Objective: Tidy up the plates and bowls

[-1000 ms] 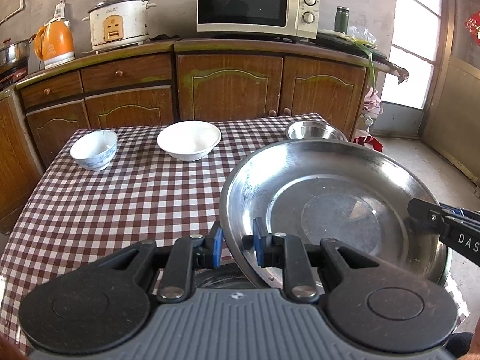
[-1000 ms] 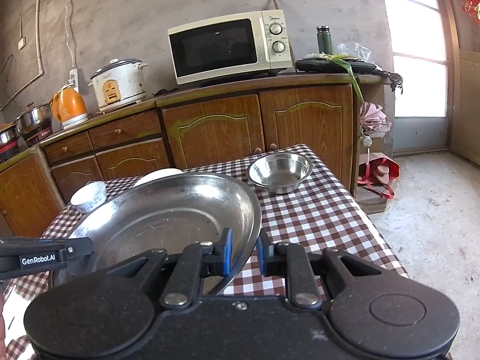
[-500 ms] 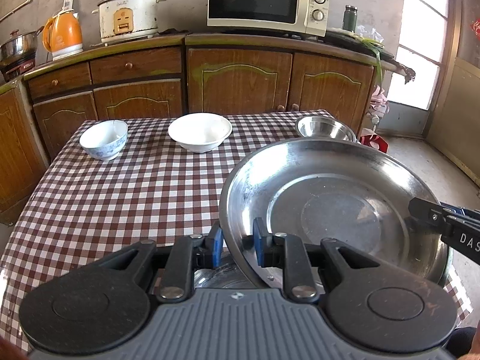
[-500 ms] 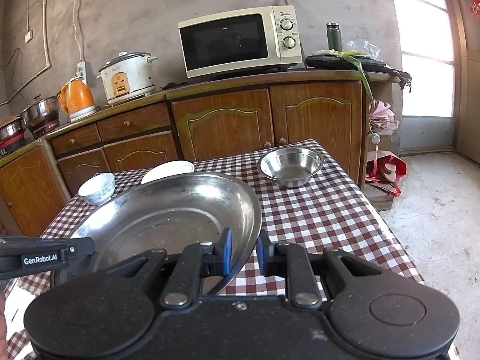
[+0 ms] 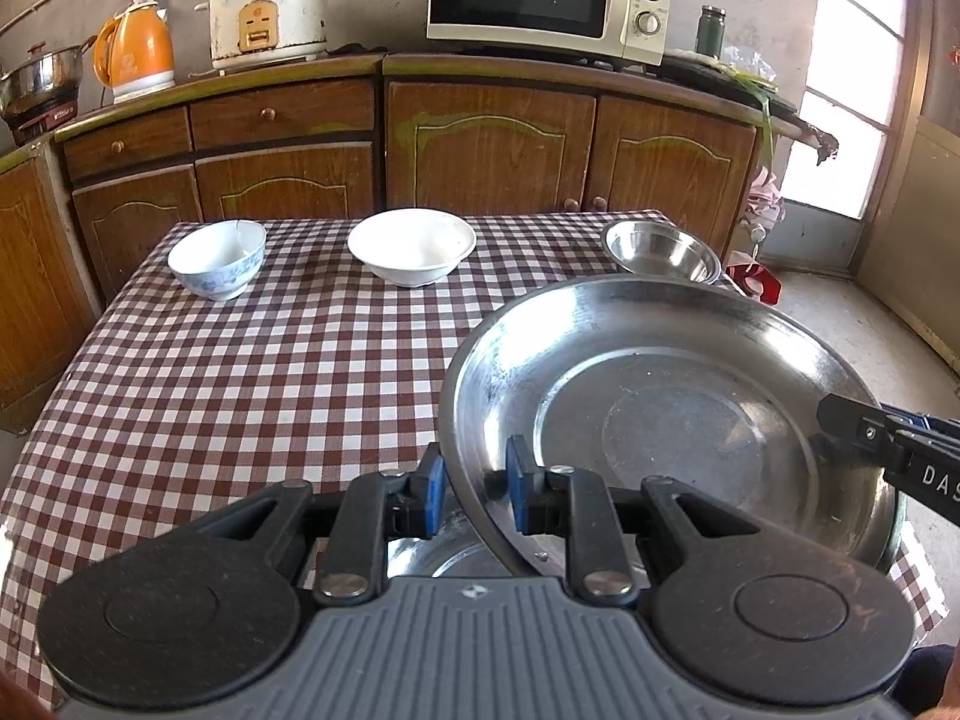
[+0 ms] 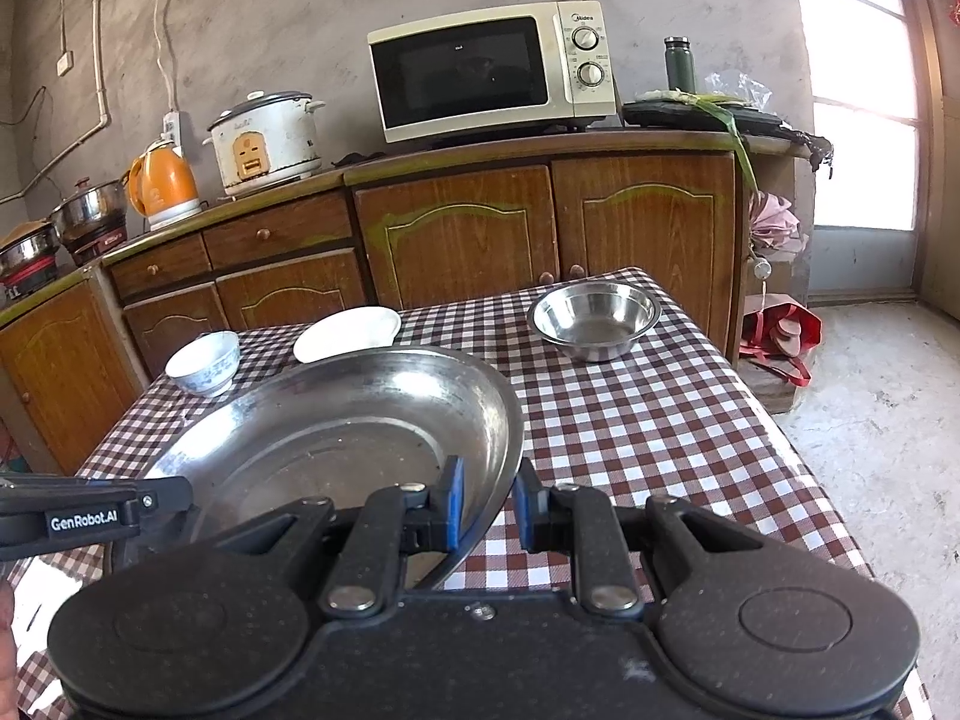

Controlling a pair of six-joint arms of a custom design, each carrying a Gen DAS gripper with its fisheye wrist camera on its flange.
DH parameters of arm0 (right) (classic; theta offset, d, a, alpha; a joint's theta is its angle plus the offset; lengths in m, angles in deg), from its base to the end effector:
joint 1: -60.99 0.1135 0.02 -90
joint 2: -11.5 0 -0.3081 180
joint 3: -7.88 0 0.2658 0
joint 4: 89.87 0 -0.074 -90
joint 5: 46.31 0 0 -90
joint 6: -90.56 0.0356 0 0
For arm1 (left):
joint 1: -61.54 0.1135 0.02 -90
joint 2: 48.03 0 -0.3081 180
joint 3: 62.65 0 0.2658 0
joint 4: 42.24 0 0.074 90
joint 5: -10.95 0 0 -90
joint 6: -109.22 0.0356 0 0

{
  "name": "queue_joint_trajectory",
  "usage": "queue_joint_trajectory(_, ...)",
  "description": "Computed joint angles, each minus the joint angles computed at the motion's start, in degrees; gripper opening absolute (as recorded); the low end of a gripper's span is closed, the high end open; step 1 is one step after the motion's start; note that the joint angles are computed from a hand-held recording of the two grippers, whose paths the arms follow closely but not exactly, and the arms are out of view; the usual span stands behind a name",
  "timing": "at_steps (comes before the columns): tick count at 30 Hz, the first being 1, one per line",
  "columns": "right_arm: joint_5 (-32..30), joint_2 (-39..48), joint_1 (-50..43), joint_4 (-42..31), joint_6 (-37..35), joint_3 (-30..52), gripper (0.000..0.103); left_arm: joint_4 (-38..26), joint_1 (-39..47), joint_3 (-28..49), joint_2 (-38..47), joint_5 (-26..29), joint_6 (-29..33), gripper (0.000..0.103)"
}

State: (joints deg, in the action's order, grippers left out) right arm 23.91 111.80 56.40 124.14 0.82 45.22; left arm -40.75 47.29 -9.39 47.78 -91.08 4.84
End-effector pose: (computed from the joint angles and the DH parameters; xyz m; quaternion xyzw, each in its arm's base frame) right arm 0.2900 -0.0112 0.1279 -0.0513 0.8515 0.1289 0.5056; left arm 0.3208 -0.0738 0.1688 -0.0444 0.9051 -0.0094 0.4227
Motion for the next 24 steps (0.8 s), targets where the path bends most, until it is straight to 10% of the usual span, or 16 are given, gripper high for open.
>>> queue_joint_trajectory(24,1.1,2.9,2.9,0.8,-0.9,-0.9,0.023,1.4,2.1,-2.8,0.9,1.3,-0.8,0.023)
